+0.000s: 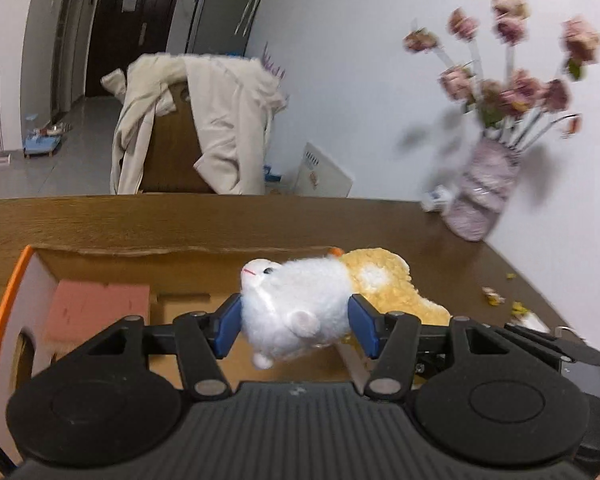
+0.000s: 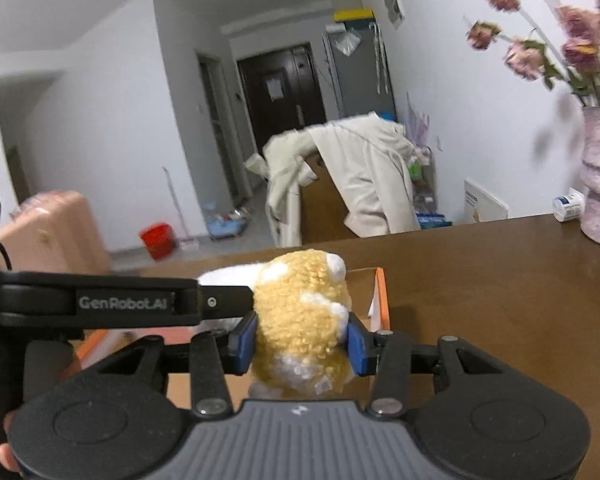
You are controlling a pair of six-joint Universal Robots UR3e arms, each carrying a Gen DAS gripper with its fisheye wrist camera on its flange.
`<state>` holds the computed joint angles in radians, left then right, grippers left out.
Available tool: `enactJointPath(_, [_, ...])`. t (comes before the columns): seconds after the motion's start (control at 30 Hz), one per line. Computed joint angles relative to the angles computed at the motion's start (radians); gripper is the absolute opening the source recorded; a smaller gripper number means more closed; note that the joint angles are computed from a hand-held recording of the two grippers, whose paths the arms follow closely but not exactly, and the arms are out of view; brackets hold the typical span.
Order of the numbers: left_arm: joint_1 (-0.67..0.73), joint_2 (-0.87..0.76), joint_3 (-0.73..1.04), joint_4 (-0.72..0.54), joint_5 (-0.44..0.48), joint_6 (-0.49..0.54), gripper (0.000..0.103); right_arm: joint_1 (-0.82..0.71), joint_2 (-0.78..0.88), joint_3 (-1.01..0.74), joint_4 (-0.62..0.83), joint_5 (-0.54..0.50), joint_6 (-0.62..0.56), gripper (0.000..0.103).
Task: Organize soft objects
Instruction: 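Carry the plush toy into the box and open the right gripper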
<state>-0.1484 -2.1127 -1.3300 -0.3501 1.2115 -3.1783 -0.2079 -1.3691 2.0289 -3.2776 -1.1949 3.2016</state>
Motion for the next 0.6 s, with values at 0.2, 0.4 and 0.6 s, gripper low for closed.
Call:
enactJointPath(0.2, [0.023,-0.319,0.418,-0.203,-0.019,0.012,0.058,0.105,0.31,-0.422,0.231,-0.154,0.008,0.044])
enactJointPath(0.4, [0.04,-0.354,0.446,-0.225,-0.061,-0.007,0.065,0.186,0.403,-0.521,0.236,-0.322,-0.012,0.051])
enactJointPath(0.6, [0.02,-0.265,0.331,-0.14,0.001,0.004,0.07,0.202,0.367,-0.486,0.204,-0.371,-0.071,0.061])
